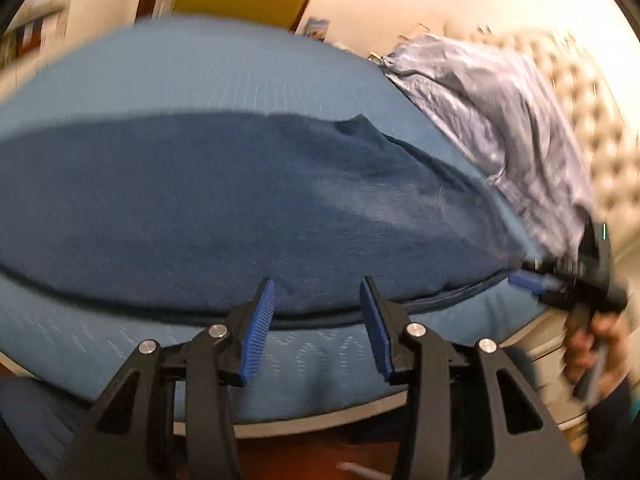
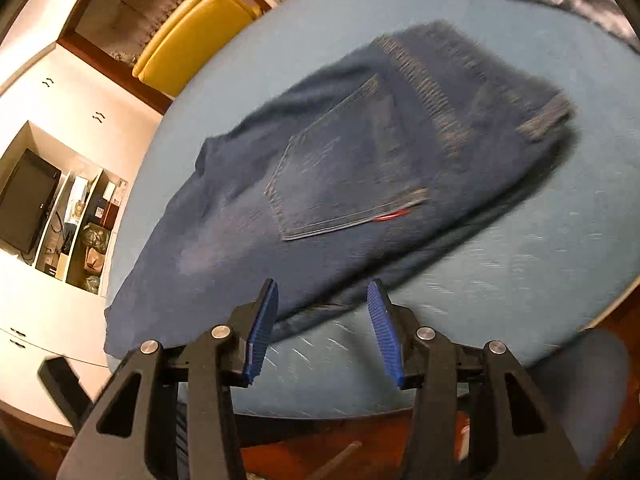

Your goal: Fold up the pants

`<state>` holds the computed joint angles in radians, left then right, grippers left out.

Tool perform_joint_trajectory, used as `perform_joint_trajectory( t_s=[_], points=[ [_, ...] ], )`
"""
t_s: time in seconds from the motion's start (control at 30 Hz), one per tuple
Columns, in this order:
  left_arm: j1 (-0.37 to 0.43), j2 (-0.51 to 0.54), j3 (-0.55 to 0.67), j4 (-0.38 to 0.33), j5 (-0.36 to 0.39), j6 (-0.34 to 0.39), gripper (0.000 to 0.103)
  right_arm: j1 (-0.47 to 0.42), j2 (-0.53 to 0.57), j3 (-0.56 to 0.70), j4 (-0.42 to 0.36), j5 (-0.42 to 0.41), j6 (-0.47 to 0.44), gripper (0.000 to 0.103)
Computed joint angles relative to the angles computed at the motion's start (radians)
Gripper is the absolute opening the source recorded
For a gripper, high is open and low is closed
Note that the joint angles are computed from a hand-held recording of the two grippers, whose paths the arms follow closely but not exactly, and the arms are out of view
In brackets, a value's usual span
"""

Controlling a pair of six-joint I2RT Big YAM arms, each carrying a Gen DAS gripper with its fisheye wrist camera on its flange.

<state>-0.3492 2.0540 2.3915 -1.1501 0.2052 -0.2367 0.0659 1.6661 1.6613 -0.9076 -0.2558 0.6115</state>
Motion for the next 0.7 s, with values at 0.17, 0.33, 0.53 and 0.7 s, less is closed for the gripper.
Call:
perform_joint_trajectory(
  t_s=[0.17,0.33,0.53,0.7],
  points=[
    [-0.065,0.042,0.115,-0.064,-0.107,0.036,0.045,0.015,0.077,0.074,-0.067,0.034,0.045,0.045],
    [-0.098,0.084,0.18,-0.089,-0.166,0.077,0.046,0.026,0.065,0.064,-0.056,0.081,0.042,0.001],
    [-0.097,0.031,0.073,-0.03,-0.209,0.127,0.046,0.036,0.007,0.041,-0.054,0.101,-0.003,0.0],
    [-0.093,0.021,0.048,-0.021,-0.207,0.128,0.046,0.025,0.019,0.019,-0.071,0.095,-0.018,0.0]
  ],
)
